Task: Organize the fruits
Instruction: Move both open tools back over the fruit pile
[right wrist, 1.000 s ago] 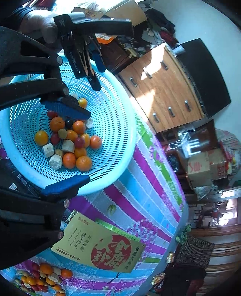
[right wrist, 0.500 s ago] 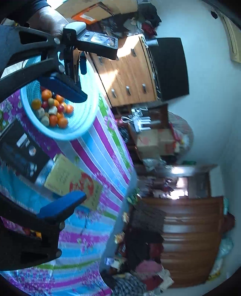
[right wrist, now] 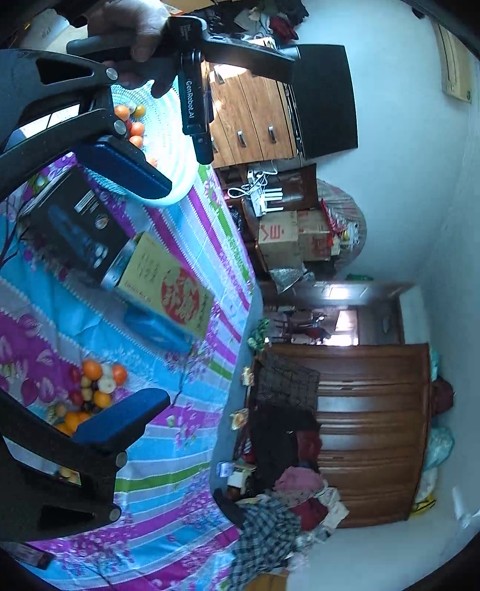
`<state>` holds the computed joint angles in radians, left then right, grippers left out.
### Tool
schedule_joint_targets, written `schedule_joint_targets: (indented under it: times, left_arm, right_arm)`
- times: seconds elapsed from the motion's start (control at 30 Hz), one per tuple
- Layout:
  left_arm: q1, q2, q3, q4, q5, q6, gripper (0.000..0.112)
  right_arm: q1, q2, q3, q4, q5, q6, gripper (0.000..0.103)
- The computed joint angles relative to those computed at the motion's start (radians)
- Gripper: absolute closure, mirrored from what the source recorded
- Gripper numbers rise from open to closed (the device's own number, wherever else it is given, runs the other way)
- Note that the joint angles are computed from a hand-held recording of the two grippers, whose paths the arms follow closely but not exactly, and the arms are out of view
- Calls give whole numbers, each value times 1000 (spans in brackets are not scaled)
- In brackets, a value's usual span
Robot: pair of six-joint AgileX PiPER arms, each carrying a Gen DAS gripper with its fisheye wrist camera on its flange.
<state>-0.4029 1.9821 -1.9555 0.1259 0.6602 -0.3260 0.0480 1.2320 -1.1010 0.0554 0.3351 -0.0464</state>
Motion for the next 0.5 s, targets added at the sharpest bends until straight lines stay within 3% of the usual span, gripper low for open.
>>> schedule_joint_targets:
  times: [0.07,0.17,0.5]
  left_arm:
    - [-31,40,-65,7,46,24,11]
    - [-69,91,-140,-13,96,75,12]
    - [-182,241,-358,-71,268,165,14]
  right_arm:
    - [-67,-15,46,157,7,-143,0]
    - [-173,-6,78,356,97,-338,0]
    - [-424,48,226,577,242,-704,0]
